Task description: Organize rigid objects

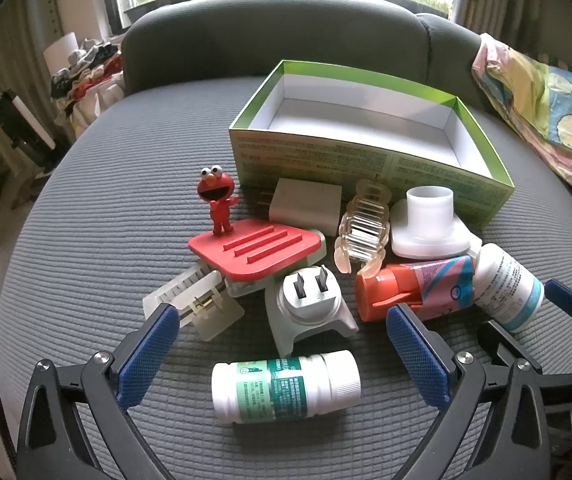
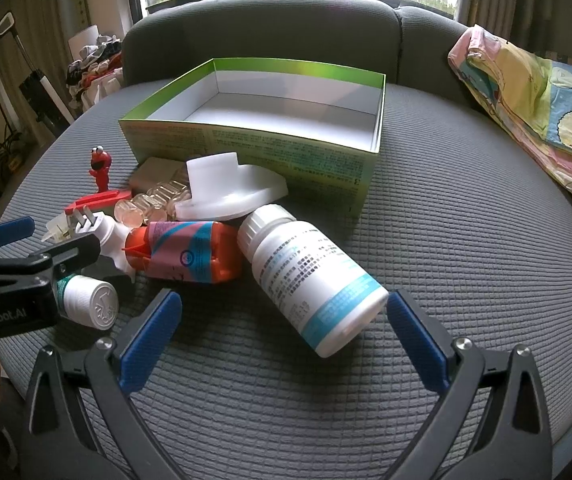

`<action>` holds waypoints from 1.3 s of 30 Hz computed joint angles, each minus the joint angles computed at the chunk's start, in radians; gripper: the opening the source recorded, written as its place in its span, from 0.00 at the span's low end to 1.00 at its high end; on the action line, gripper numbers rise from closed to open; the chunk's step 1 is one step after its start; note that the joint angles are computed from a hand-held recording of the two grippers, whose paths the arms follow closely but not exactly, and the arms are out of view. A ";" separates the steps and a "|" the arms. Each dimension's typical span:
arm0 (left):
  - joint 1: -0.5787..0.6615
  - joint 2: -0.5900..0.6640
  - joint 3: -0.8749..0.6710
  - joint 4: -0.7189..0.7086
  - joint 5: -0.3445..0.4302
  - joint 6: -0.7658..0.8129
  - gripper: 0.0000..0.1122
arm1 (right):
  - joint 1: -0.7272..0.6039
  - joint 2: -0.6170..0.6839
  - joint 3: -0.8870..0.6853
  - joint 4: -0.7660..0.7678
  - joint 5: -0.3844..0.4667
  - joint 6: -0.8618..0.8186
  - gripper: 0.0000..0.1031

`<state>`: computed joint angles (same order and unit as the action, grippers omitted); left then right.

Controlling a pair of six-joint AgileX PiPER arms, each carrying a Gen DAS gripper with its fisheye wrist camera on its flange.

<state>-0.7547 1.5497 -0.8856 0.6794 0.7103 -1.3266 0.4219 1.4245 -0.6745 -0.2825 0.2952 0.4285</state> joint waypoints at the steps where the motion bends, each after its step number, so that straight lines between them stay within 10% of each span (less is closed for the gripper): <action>1: -0.001 0.000 0.000 0.001 0.000 -0.001 0.92 | 0.002 -0.001 0.000 -0.003 0.002 0.004 0.99; 34: 0.001 -0.005 0.016 0.002 -0.021 -0.003 0.92 | 0.009 -0.001 0.004 -0.009 -0.004 0.008 0.99; 39: 0.041 -0.045 0.051 -0.060 -0.116 0.078 0.92 | 0.005 -0.017 0.017 0.053 -0.029 -0.065 1.00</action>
